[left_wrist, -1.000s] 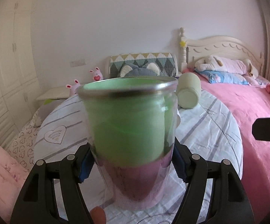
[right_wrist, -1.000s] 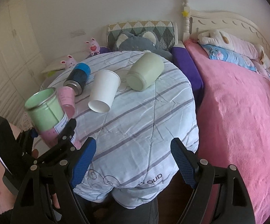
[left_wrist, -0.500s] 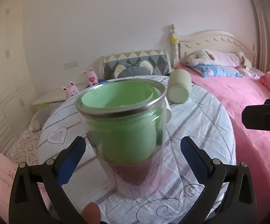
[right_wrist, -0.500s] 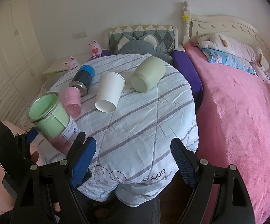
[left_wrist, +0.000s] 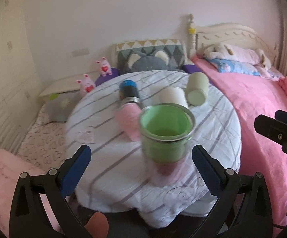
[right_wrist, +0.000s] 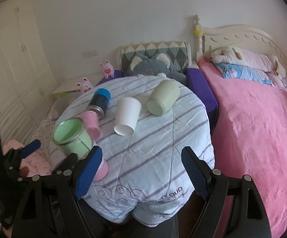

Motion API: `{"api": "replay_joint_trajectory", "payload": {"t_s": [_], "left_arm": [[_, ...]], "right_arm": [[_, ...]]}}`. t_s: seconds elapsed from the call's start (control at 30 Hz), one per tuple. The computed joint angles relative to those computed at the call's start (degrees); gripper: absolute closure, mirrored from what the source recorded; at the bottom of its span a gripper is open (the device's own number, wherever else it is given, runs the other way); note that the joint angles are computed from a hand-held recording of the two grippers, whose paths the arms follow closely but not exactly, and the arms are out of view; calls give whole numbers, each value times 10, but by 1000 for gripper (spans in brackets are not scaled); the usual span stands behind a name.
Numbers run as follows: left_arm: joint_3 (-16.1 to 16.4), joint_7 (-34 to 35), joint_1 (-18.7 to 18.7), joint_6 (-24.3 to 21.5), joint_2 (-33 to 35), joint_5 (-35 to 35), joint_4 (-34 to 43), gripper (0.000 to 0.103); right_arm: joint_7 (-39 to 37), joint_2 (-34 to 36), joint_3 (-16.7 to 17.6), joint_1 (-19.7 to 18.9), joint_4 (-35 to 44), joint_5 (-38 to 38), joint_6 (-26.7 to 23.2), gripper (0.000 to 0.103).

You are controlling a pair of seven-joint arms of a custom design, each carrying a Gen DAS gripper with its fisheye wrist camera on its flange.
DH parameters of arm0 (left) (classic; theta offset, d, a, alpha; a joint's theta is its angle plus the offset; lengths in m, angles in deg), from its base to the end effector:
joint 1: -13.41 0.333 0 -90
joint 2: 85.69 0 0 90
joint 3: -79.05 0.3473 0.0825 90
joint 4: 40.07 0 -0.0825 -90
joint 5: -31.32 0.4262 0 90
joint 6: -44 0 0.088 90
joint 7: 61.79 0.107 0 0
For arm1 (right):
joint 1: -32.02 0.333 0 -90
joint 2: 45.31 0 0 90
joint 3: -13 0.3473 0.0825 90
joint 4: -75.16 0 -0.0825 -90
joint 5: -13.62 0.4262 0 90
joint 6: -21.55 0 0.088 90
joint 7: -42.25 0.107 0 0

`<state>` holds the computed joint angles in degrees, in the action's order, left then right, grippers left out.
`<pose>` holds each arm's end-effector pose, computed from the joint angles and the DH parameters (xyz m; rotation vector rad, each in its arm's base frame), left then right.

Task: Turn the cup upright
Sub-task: 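Set the can upright on the quilt and open the left tool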

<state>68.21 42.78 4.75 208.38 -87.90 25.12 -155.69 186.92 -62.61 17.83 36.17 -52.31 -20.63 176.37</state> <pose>0.5967 -0.2068 0.5899 -1.2350 2.1001 -0.9132 0.5298 0.1078 0.5987 -1.3804 1.9678 -0.8096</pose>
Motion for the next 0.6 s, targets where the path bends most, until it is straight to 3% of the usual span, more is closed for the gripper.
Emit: {"api": "replay_joint_trajectory", "payload": {"t_s": [0.27, 0.6], "left_arm": [[9, -54, 23, -103, -34, 40, 16, 0], [9, -110, 45, -158, -62, 75, 0, 0]], "right_arm": [[34, -17, 13, -6, -22, -20, 16, 20], [19, 2, 24, 13, 2, -34, -2, 20]]}}
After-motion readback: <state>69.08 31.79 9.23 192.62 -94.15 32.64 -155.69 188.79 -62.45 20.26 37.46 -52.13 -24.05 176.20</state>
